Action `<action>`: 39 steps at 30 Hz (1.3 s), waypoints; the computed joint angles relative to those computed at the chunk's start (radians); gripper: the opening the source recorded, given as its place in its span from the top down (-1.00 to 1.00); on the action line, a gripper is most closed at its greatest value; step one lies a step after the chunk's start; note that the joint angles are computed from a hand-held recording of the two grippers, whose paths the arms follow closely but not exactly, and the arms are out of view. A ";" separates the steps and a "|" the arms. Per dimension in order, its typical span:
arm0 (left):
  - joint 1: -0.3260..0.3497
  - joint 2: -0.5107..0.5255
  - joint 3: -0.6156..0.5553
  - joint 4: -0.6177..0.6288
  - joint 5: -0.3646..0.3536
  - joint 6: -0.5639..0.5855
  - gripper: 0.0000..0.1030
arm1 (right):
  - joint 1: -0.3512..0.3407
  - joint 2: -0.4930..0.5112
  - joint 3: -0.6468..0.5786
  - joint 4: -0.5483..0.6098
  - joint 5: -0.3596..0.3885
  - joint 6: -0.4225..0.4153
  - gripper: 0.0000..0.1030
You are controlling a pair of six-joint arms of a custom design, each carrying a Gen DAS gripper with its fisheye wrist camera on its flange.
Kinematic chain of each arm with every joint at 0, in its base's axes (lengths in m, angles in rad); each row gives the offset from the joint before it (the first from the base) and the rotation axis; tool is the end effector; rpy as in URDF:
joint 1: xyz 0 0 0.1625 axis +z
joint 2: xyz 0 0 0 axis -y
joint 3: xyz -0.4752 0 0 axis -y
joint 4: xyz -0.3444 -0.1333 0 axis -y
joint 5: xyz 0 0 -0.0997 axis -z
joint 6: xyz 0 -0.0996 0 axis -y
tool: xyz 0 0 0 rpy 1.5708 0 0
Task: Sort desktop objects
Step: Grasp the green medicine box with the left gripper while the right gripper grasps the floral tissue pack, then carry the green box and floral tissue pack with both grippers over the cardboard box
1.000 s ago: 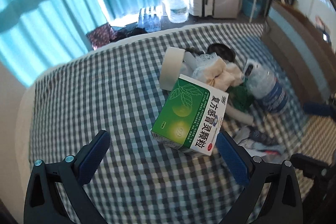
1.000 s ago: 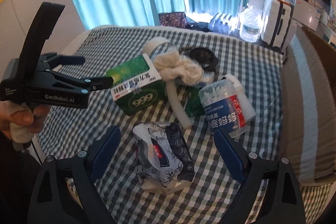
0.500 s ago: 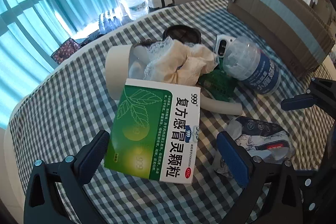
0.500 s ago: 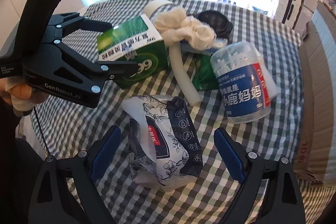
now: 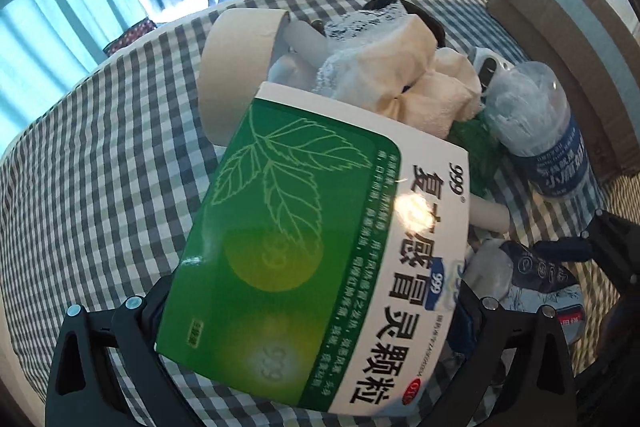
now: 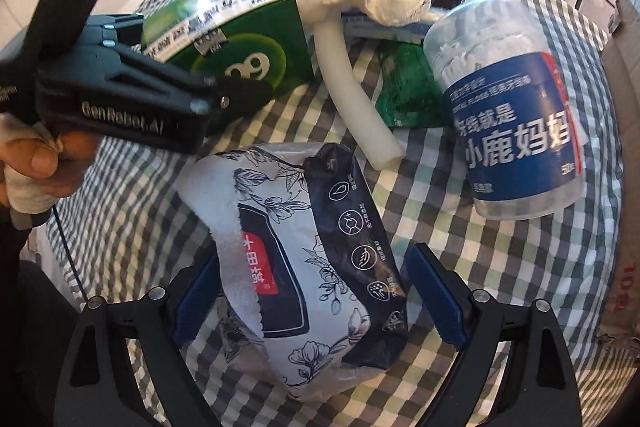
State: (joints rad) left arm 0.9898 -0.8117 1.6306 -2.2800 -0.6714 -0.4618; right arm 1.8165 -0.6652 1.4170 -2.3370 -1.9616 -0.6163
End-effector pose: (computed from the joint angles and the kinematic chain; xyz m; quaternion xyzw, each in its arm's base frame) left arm -0.1827 -0.6632 0.1832 0.0773 0.8962 -0.1734 0.4010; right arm 0.2692 -0.6815 0.1299 0.4086 -0.8918 -0.0288 0.1921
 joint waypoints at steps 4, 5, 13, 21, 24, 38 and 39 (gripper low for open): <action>-0.010 -0.007 0.010 0.008 0.008 -0.025 -0.87 | 0.004 0.012 0.021 -0.050 -0.022 -0.030 -0.79; -0.013 -0.009 0.016 0.003 0.015 -0.036 -0.83 | 0.006 0.014 0.026 -0.065 -0.028 -0.034 -0.79; -0.007 -0.009 0.001 0.000 0.000 -0.117 -0.76 | 0.015 0.037 0.069 -0.192 -0.072 -0.096 -0.77; -0.044 -0.031 0.039 -0.004 0.081 -0.216 -0.73 | 0.010 0.029 0.037 -0.152 -0.008 -0.028 0.12; -0.057 -0.044 0.056 -0.044 0.108 -0.237 -0.72 | 0.008 0.023 0.036 -0.144 0.008 -0.028 0.35; -0.146 -0.097 0.122 -0.098 0.288 -0.310 -0.72 | 0.011 -0.069 0.042 -0.240 0.090 -0.038 0.44; -0.155 -0.100 0.128 -0.099 0.300 -0.319 -0.72 | 0.012 -0.073 0.040 -0.250 0.095 -0.038 0.44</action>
State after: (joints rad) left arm 0.8350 -0.9121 1.7589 -2.3790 -0.3715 -0.7804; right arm 1.8283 -0.7380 1.4572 -2.5867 -1.8669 -0.6542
